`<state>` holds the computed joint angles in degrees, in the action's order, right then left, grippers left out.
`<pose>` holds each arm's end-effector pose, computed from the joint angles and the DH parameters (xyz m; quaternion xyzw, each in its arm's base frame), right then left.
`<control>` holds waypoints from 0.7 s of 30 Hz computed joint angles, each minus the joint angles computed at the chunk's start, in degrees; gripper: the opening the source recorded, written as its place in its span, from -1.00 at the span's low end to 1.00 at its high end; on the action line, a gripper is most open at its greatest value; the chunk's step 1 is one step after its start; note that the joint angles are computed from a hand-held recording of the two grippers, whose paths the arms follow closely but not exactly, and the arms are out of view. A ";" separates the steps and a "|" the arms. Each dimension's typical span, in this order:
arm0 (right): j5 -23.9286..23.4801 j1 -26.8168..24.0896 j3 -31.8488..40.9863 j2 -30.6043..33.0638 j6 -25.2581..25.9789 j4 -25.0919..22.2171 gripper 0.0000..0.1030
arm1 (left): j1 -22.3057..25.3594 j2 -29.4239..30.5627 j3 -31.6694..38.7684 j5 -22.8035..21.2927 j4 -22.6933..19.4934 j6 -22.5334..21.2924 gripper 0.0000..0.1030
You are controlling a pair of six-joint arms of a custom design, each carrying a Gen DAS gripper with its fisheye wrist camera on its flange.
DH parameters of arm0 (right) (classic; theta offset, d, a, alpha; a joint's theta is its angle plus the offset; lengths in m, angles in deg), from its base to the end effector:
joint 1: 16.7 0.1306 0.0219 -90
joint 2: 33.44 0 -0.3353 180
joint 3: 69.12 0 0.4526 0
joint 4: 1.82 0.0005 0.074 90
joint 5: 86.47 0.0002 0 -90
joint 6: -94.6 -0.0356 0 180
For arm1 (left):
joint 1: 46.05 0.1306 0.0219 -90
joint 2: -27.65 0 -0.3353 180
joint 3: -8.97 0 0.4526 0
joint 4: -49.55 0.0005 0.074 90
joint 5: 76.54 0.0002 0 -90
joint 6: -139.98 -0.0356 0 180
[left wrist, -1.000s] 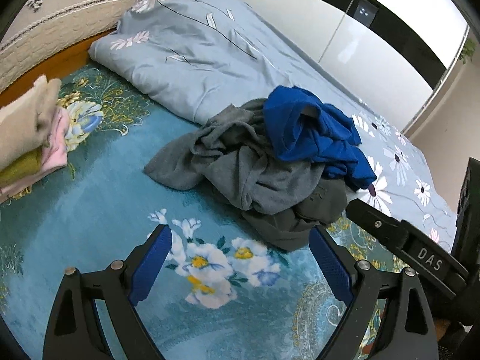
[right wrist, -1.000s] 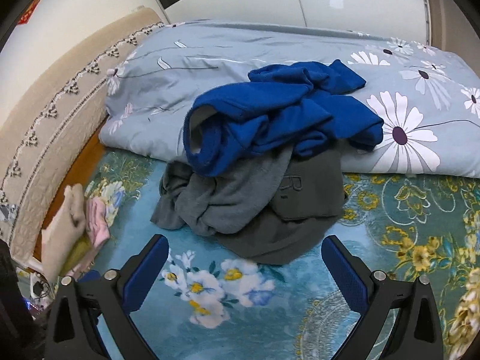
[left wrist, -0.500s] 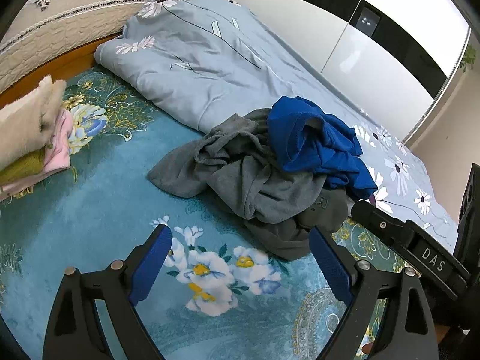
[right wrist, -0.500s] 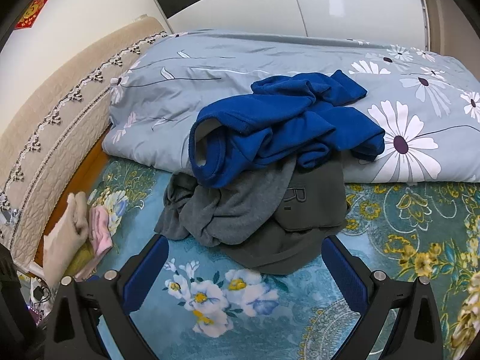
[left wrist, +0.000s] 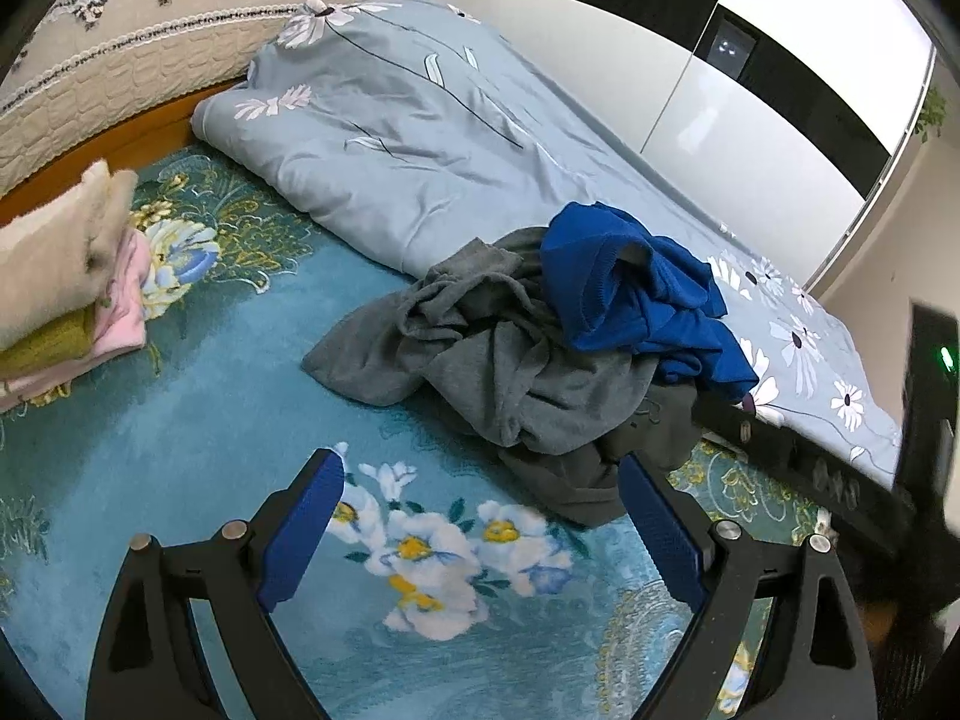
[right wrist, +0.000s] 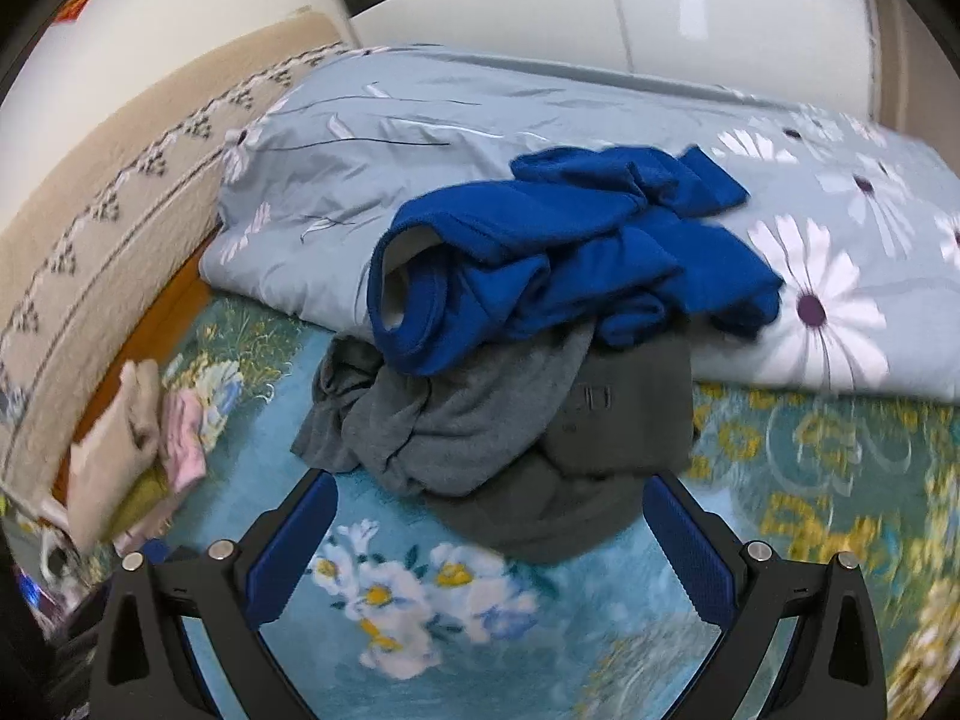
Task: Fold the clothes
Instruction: 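Reach both grippers toward the blue sweatshirt on the clothes pile, then grasp the blue sweatshirt with the right gripper and lift it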
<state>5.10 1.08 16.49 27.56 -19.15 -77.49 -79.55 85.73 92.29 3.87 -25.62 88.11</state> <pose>0.3238 0.1023 0.5270 0.0537 0.9412 0.1061 0.3162 0.2732 -0.1743 0.5246 -0.0664 0.9343 -0.1361 0.3228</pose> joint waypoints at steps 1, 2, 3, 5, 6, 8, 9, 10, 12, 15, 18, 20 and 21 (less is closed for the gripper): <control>0.19 -0.44 0.97 1.26 1.73 -0.01 1.00 | 0.52 -0.66 -0.50 0.56 0.18 -0.05 0.81; 0.58 -0.79 2.05 2.59 3.41 -0.12 1.00 | 1.00 -0.98 -0.66 1.04 -0.32 -0.01 0.81; 1.38 -0.96 3.00 3.69 5.06 0.33 1.00 | 1.47 -1.42 -0.97 1.26 -0.78 0.06 0.81; 3.16 -1.04 4.86 5.82 8.00 1.46 1.00 | 2.40 -2.37 -1.75 1.25 -1.05 0.03 0.81; 3.87 -1.02 5.90 7.05 9.09 1.70 1.00 | 2.83 -2.66 -2.03 1.25 -1.25 0.08 0.81; 5.30 -0.97 8.04 9.50 11.30 2.16 1.00 | 3.71 -3.33 -2.59 1.60 -1.32 0.41 0.81; 6.00 -0.95 9.13 10.72 12.41 2.38 1.00 | 4.15 -3.66 -2.85 1.80 -1.33 0.60 0.81; 6.79 -0.74 9.98 11.79 13.45 2.54 1.00 | 4.59 -3.99 -3.11 2.00 -1.35 0.79 0.81; 9.22 0.19 11.80 14.23 16.89 1.97 1.00 | 5.21 -4.94 -3.67 2.07 -1.45 1.05 0.81; 13.76 1.55 14.04 17.60 21.89 1.43 0.83 | 5.83 -5.97 -4.35 2.46 -1.76 1.03 0.81; 14.57 1.81 16.56 20.86 22.28 0.32 0.43 | 6.36 -7.15 -5.18 2.39 -1.92 0.42 0.81; 14.80 1.86 17.55 22.05 21.37 0.64 0.38 | 6.85 -7.76 -5.73 2.71 -2.41 0.37 0.81; 15.20 2.01 18.24 22.70 21.07 0.79 0.38 | 7.06 -7.95 -5.91 2.81 -2.70 0.27 0.81</control>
